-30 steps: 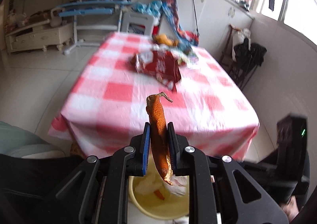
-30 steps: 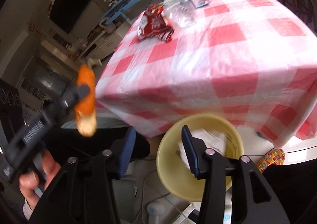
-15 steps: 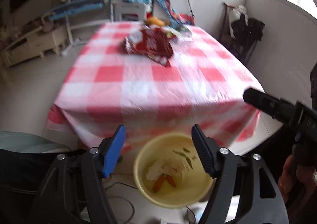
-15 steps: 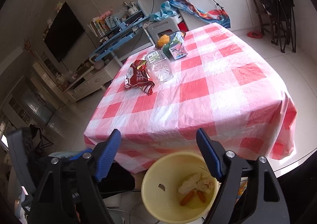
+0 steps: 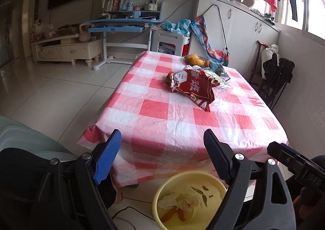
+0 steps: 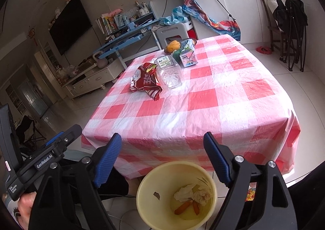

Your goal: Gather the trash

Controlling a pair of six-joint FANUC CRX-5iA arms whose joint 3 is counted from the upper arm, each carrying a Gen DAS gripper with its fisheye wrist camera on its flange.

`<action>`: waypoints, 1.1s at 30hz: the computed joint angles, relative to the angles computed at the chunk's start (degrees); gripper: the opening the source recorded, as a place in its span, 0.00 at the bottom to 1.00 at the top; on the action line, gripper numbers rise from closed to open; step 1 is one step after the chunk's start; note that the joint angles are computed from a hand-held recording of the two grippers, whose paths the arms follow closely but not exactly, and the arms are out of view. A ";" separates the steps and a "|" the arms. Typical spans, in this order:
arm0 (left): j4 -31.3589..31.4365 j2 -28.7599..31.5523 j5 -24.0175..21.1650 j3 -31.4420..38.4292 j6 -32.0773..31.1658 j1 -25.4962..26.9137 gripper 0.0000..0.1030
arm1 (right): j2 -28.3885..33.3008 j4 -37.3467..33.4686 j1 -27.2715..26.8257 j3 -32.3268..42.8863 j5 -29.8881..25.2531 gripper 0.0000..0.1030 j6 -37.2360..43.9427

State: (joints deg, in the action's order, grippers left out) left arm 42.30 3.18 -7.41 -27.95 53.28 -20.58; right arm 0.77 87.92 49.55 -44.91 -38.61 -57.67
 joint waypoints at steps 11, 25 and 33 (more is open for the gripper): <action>-10.89 0.55 0.09 2.68 10.32 0.53 0.82 | 1.01 -1.91 2.34 1.54 -4.82 0.82 5.40; -28.29 1.50 -2.70 8.13 27.25 1.23 0.84 | 0.79 0.49 1.63 1.06 -5.35 0.83 4.66; -33.29 1.93 -4.26 10.18 31.53 0.90 0.85 | 0.54 1.17 1.15 0.66 -4.76 0.84 3.83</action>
